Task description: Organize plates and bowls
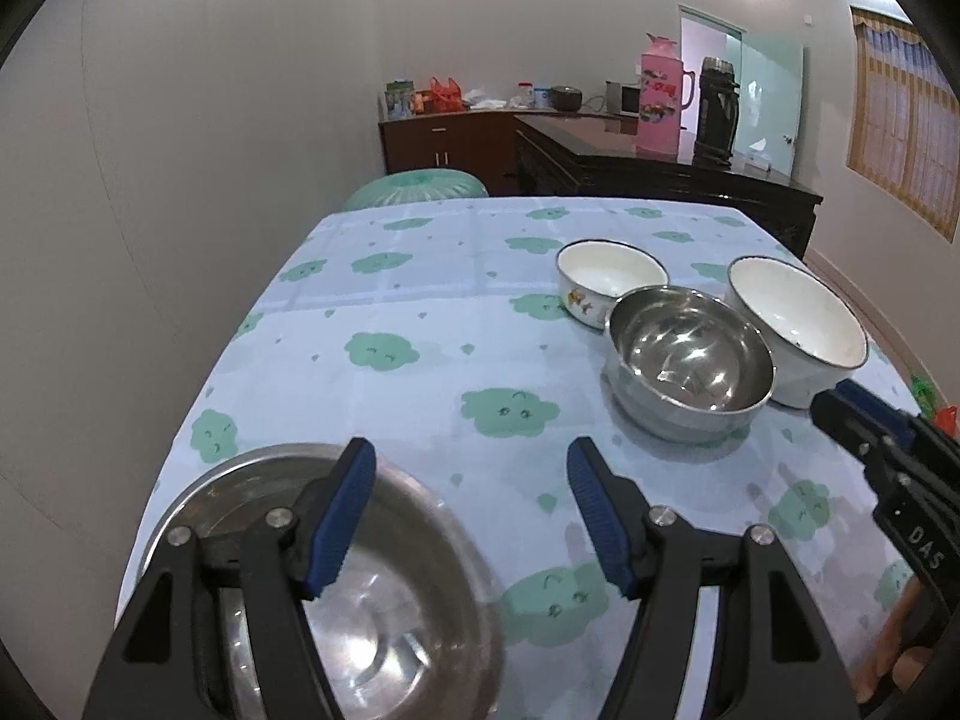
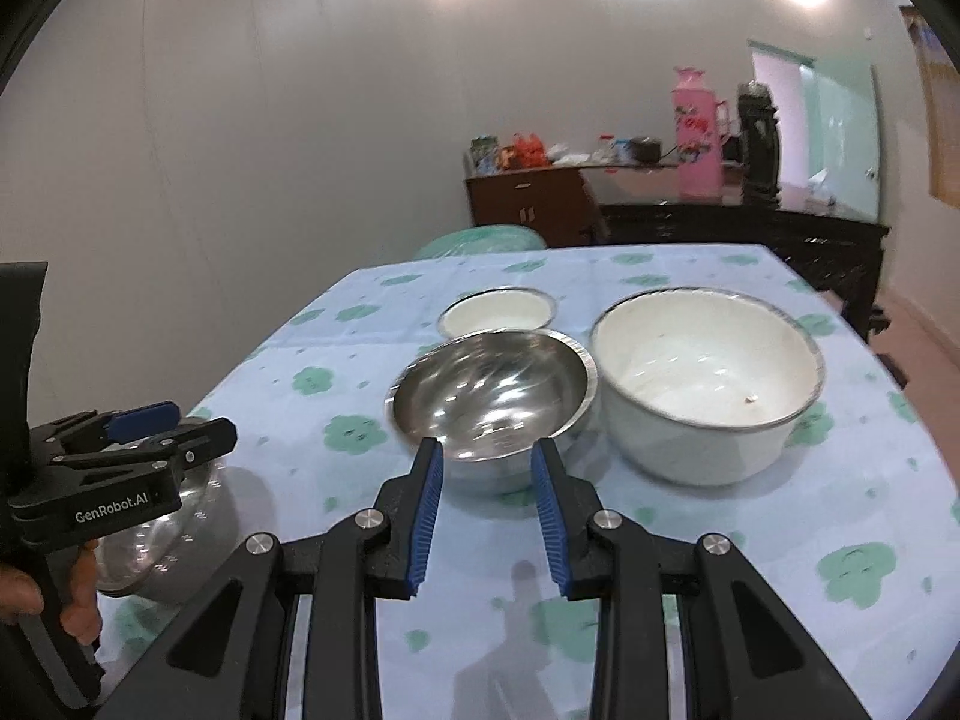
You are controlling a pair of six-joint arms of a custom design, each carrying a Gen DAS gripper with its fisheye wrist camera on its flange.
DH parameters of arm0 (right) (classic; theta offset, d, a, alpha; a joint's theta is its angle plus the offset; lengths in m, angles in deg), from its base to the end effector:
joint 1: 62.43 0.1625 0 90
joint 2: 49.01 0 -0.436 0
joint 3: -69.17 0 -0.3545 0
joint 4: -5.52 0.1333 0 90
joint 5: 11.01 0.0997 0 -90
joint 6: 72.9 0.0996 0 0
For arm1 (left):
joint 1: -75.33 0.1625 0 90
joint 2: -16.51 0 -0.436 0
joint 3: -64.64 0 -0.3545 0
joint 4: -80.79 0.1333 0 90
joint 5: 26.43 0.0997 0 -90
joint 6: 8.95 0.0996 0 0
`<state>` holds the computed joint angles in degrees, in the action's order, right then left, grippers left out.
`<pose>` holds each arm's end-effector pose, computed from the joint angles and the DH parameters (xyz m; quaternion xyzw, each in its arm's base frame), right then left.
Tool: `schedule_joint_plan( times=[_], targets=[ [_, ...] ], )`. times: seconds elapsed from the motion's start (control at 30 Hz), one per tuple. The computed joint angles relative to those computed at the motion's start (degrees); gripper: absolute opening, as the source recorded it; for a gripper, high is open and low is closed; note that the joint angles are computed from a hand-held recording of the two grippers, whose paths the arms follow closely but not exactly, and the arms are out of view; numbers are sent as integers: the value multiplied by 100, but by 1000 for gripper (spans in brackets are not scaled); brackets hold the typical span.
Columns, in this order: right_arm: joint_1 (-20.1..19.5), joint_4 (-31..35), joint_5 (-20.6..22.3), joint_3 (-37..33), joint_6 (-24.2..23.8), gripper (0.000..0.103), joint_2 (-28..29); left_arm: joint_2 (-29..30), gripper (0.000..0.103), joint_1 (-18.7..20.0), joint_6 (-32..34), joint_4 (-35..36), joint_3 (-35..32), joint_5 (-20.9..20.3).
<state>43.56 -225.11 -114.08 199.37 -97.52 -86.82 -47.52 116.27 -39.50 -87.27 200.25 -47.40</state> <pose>0.2355 -0.4198 0.0853 0.2710 -0.8666 0.3970 0.1341 -0.1584 -0.4370 0.1940 0.1007 0.8171 -0.3979 0.4048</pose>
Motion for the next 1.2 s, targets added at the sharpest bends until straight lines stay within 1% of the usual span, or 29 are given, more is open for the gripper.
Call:
schedule_joint_plan(
  times=[0.13,0.2,0.3,0.47,0.57,0.63,0.7,0.8,0.9,1.03,1.2],
  targets=[
    [-93,-155,-36,0,-97,33,-34,470,67,17,411,-572,-177,106],
    [-107,-396,-132,-10,-266,33,4,708,67,30,556,-717,-329,191],
    [-162,-710,-141,10,-463,33,20,983,67,68,711,-964,-537,207],
    [-315,-1285,-49,37,-493,34,110,1463,67,160,1088,-1455,-893,274],
    [-400,-1335,1,39,-472,34,104,1725,67,227,1515,-2014,-1028,268],
    [-442,-1266,24,23,-426,34,88,1921,67,268,1957,-2576,-1093,276],
    [-470,-1116,17,-9,-383,34,75,2042,67,308,2244,-2904,-1137,250],
    [-482,-933,-16,-35,-393,34,69,2072,67,386,2191,-2853,-1176,166],
    [-471,-971,-39,-33,-449,34,103,2041,67,445,2092,-2746,-1183,42],
    [-476,-1017,-32,-18,-468,34,115,2069,70,433,2145,-2888,-1156,38],
    [-486,-1072,11,31,-478,34,108,2102,70,402,2300,-3143,-1116,16]
  ],
)
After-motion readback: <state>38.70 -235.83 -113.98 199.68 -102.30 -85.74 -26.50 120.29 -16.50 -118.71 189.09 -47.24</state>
